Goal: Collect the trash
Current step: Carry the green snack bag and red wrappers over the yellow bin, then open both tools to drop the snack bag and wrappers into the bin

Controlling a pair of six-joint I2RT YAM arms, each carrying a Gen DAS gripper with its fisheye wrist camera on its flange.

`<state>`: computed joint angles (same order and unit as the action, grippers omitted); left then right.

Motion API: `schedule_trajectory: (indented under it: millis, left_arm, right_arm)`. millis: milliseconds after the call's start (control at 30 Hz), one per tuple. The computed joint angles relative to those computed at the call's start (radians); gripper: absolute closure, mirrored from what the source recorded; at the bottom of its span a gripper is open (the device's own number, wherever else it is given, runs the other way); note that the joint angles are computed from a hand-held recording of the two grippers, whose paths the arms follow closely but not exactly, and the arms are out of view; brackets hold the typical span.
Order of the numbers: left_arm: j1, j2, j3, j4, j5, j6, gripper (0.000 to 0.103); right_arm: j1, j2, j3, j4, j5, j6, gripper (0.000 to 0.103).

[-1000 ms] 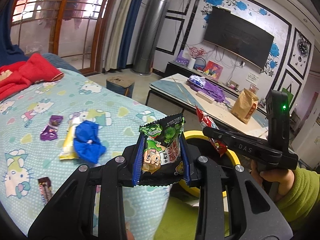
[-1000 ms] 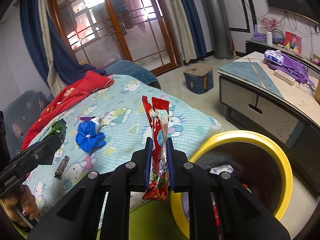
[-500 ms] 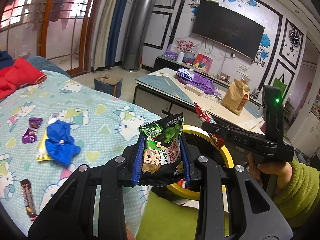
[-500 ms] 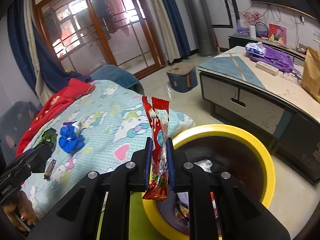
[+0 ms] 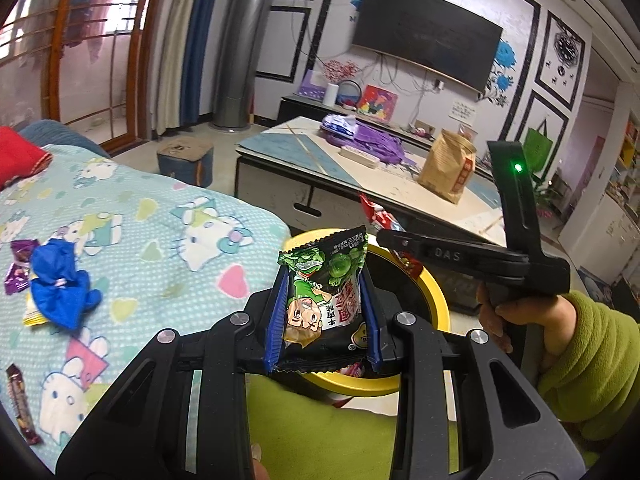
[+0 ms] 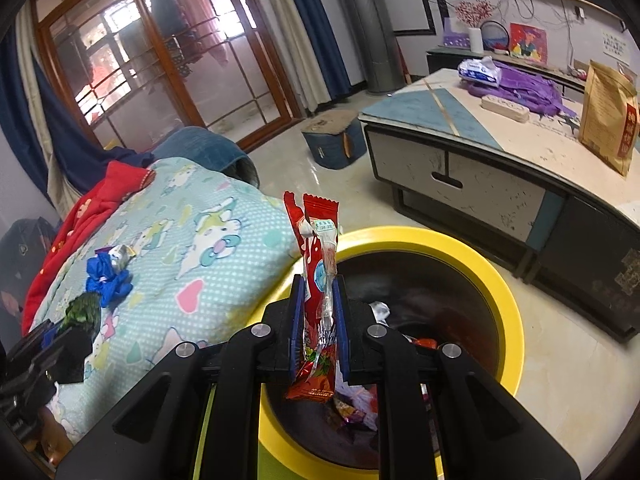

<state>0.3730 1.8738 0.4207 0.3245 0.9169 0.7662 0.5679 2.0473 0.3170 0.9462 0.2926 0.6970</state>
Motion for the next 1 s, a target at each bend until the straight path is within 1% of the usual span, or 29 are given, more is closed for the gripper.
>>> schedule_trajectory:
  millis: [267,433,567,700,833,900,1000]
  left_arm:
    - [-0.119,0.055,-0.040,0.122,-0.050,-0.036,0.078]
    - [-0.196,0.119,-0.027,0.182,-0.094,-0.070,0.078]
    - [-0.264,0.177,-0.018,0.251,-0.136,-0.106,0.078]
    - [-0.306,0.219,-0.005,0.288,-0.163,-0.129,0.077]
    - [-0.333,0.254,0.022,0.286,-0.183,-0.137,0.076]
    - [-0.346,0.265,0.024,0.303,-0.193,-0.144,0.076]
    - [-0.354,0.275,0.028,0.321,-0.197,-0.158,0.074]
  right_arm:
    - [-0.078,0.042,-0.015,0.035,-0.043,0.006,0.087]
    - [-0.133,0.065,-0.030,0.068,-0.075,0.010,0.087]
    - [-0.170,0.082,-0.040,0.097,-0.101,0.012,0.087]
    - [-0.194,0.097,-0.051,0.125,-0.121,0.014,0.087]
    - [-0.212,0.102,-0.057,0.141,-0.138,0.017,0.085]
    - [-0.218,0.105,-0.057,0.148,-0.148,0.018,0.085]
    - [-0.225,0.111,-0.059,0.161,-0.156,0.026,0.079]
